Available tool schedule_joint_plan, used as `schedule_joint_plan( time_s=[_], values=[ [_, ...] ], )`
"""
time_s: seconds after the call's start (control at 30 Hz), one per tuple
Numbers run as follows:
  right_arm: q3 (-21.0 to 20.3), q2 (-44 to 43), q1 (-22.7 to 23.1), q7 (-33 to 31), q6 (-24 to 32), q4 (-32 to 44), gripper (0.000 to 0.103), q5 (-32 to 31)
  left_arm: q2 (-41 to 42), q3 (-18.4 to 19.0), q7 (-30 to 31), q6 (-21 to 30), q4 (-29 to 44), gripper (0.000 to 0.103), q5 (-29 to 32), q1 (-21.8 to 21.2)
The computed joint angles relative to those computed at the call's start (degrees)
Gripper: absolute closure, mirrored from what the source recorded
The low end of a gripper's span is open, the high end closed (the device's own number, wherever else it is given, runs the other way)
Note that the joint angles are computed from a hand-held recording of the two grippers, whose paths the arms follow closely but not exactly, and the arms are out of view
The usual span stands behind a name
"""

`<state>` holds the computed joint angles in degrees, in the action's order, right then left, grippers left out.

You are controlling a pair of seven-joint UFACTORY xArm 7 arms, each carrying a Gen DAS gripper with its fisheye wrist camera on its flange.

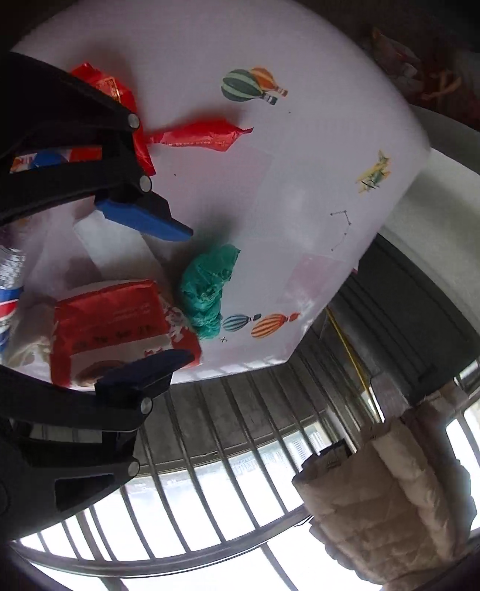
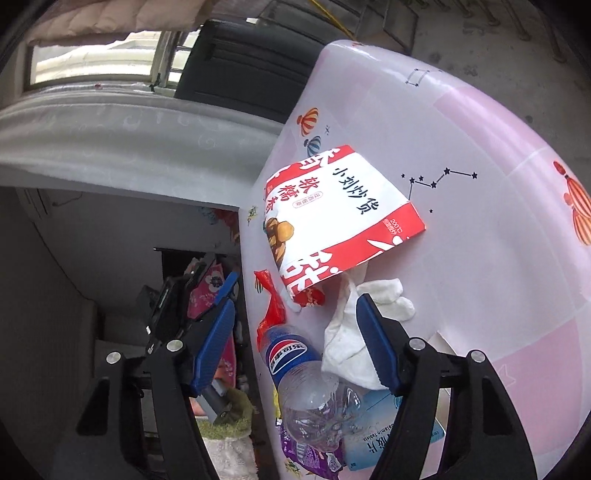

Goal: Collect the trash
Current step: 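Grasp the green plastic bag with the left gripper while the right gripper grasps the red-and-white snack bag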

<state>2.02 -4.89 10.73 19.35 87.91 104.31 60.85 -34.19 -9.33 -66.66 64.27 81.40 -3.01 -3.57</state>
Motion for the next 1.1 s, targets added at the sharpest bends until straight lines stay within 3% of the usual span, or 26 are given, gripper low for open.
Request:
schedule_joint_plan(
  time_s=[0.07,0.33,0.5,0.8,0.97,1.1],
  values=[
    [0.0,0.3,-0.1,1.4,-0.8,-1.6,0.038,0.8,1.8,1.3,-1.4,-1.3,-1.1,0.054,-1.9,0.0],
    [0.7,1.4,-0.2,5.4,-3.8,-7.0,0.043,3.9,6.7,3.9,-5.7,-5.8,-3.6,0.055,-6.0,-0.3],
    [1.5,2.8,-0.1,6.9,-5.3,-8.5,0.044,5.9,8.2,4.6,-6.7,-7.7,-4.7,0.058,-7.9,-1.3],
    [2.6,3.1,0.5,8.8,-8.4,-11.8,0.049,10.7,7.7,4.2,-8.2,-9.6,-6.8,0.073,-7.4,-1.5],
    [2.6,2.3,0.8,10.0,-10.5,-14.4,0.06,13.3,6.1,3.8,-8.9,-10.5,-8.2,0.076,-6.4,-1.2],
    [2.3,1.3,1.1,10.2,-12.1,-16.9,0.076,15.4,5.0,3.6,-9.3,-12.3,-9.5,0.078,-5.9,-1.0]
  ],
)
